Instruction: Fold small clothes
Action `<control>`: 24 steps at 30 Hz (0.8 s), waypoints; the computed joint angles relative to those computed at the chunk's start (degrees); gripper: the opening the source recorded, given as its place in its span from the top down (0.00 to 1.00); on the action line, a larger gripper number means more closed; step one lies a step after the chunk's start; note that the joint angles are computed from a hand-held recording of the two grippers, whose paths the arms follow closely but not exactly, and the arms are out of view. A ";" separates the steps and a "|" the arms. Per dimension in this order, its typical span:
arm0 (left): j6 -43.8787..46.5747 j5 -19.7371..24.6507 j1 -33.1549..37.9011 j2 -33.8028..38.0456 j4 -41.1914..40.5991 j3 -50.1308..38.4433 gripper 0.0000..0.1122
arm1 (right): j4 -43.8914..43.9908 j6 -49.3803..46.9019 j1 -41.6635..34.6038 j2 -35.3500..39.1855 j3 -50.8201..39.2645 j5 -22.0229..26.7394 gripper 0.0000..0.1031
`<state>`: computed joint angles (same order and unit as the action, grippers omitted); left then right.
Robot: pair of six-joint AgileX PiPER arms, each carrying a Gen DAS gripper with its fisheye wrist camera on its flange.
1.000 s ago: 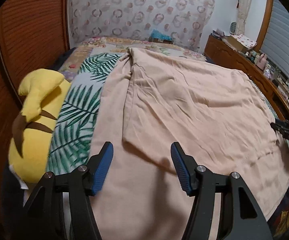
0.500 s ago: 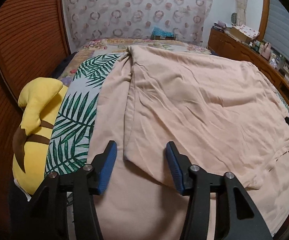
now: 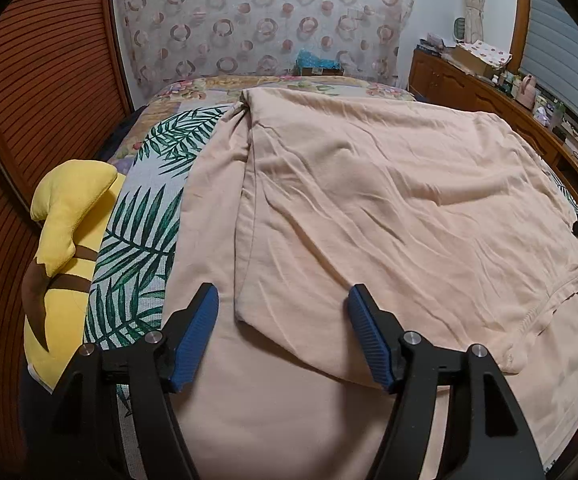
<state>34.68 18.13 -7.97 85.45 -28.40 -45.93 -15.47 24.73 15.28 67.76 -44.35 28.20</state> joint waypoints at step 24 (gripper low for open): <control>2.94 0.49 0.72 -0.18 -2.96 0.13 0.39 | -17.08 14.83 5.03 6.82 -3.71 1.80 0.69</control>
<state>37.61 18.62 -7.26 85.26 -31.36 -45.80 -32.54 39.57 20.31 74.58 -48.07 30.00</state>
